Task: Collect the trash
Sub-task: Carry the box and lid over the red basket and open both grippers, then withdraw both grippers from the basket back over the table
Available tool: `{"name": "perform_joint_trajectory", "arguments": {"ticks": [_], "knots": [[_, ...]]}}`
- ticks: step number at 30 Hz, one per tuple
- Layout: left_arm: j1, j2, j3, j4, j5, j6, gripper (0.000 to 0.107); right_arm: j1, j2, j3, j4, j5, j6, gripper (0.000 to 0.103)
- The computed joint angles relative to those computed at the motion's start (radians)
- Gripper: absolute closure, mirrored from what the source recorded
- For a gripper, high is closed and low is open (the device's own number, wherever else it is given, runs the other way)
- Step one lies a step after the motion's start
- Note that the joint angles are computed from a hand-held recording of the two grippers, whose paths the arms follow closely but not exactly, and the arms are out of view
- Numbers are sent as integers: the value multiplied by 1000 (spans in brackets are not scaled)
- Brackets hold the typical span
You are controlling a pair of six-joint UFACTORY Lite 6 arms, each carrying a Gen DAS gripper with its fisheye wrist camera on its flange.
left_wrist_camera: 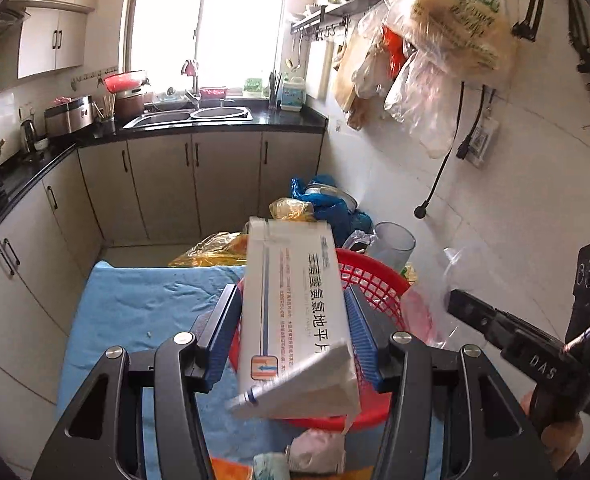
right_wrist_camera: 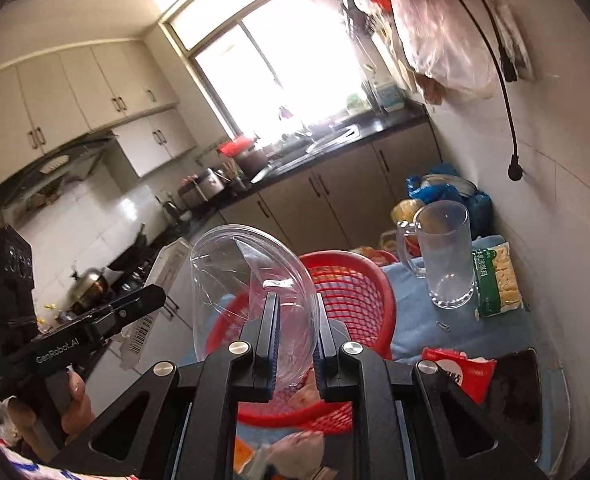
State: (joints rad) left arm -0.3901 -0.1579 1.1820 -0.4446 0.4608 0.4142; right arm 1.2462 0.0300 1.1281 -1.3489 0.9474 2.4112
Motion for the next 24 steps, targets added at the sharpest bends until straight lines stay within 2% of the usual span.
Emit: {"name": "perform_joint_trajectory", "arguments": {"ticks": [1, 3, 4, 5, 7, 12, 16, 19, 24], "knots": [[-8, 21, 7, 18, -17, -20, 49, -18, 9, 2, 4, -15, -9, 86], [-1, 24, -15, -12, -46, 0, 32, -42, 35, 10, 11, -23, -18, 83], [5, 20, -29, -37, -59, 17, 29, -51, 43, 10, 8, -32, -12, 73], [15, 15, -42, -71, -71, 43, 27, -58, 47, 5, 1, -38, -2, 58], [32, 1, -61, -104, -67, 81, 27, -51, 55, 4, -6, -15, 11, 37], [83, -106, -148, -126, -65, 131, 27, -18, 49, 12, 10, 28, -15, 35], [109, -259, -255, 7, -77, 50, 27, 60, 31, 4, 27, 94, -16, 34], [167, -392, -353, 9, -53, 90, 27, 129, 20, -6, 47, 142, -1, 29], [366, -617, -521, -152, 76, 362, 27, 248, 23, -30, 111, 196, 26, 27]]}}
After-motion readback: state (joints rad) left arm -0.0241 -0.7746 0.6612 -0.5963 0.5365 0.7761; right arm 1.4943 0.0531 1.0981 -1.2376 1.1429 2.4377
